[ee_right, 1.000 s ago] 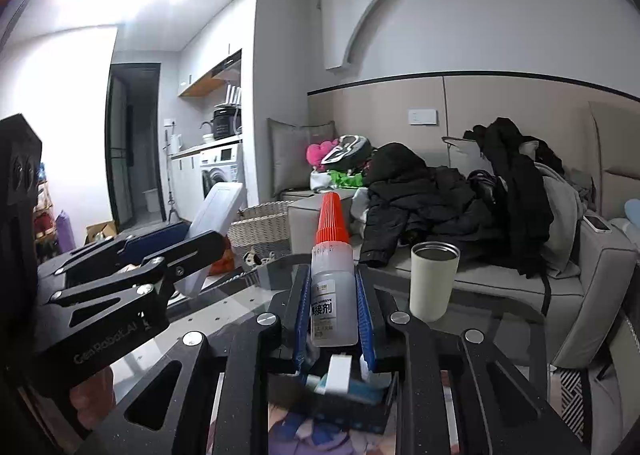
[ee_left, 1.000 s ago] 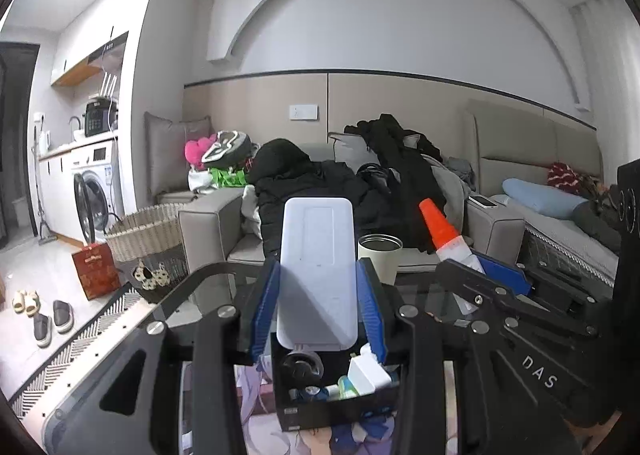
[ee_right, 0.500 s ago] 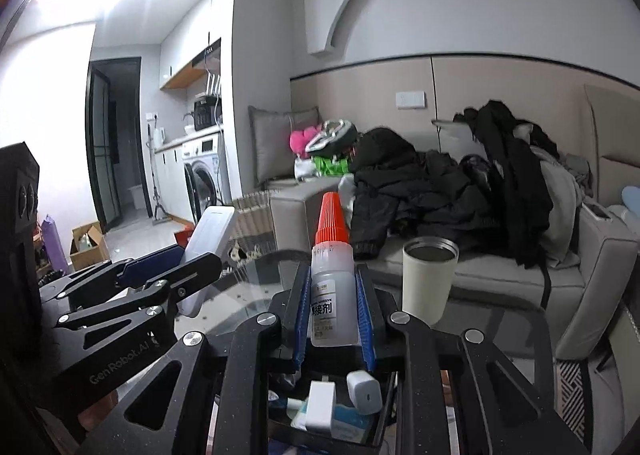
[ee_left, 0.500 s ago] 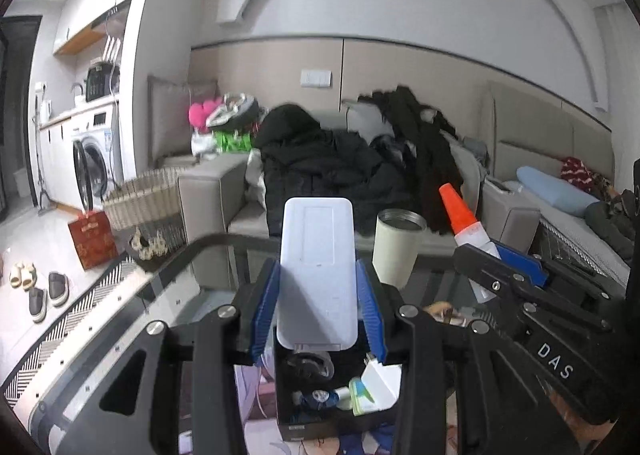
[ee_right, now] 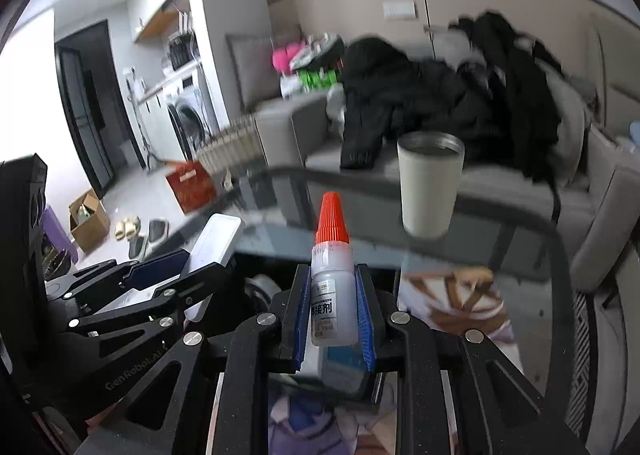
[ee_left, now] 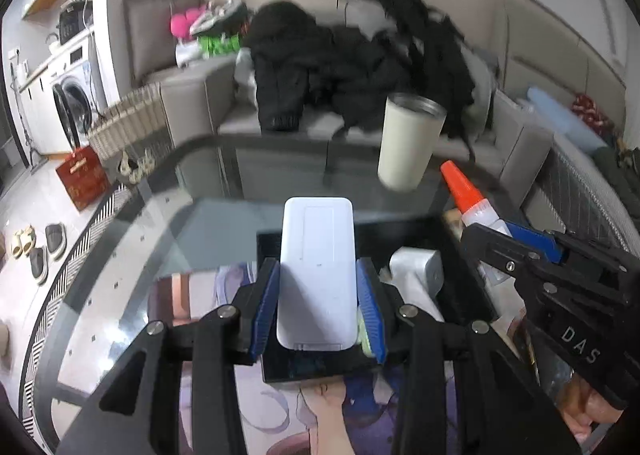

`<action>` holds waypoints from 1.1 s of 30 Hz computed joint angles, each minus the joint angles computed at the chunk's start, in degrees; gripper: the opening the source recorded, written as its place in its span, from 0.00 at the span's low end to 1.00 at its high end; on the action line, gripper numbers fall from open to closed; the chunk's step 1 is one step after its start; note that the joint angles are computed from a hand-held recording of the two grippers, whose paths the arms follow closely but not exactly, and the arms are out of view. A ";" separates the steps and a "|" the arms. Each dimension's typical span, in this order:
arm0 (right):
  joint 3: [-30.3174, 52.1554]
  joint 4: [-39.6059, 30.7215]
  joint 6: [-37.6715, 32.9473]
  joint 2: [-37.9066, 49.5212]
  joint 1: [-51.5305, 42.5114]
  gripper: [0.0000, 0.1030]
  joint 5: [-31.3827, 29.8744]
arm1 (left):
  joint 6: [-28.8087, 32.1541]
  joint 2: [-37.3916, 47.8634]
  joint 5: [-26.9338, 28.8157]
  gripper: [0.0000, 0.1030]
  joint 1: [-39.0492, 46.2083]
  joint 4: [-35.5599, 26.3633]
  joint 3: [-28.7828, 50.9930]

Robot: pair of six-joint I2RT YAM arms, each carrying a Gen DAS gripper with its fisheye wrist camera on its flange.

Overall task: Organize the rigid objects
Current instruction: 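Lower the power bank into the box with left tool while right lowers the glue bottle in, then open both tools to release the power bank and glue bottle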

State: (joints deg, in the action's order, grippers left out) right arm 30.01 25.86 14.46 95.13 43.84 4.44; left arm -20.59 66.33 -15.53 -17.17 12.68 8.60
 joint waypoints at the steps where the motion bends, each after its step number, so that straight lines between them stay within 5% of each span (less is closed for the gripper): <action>1: 0.76 -1.14 0.21 1.24 -0.35 0.20 -0.91 | -0.11 1.88 0.51 0.37 0.21 0.73 0.32; 11: 4.88 -5.89 0.12 10.40 -1.61 0.20 -5.23 | -1.52 16.07 3.21 0.37 -0.91 2.41 3.48; 28: 4.06 -12.06 0.12 8.44 -0.34 0.21 -7.20 | -5.17 10.51 3.59 0.38 -4.30 -4.20 1.86; 33: 3.48 -13.24 0.04 6.22 -1.00 0.25 -7.96 | -5.68 6.00 0.99 0.51 -6.09 -5.87 0.77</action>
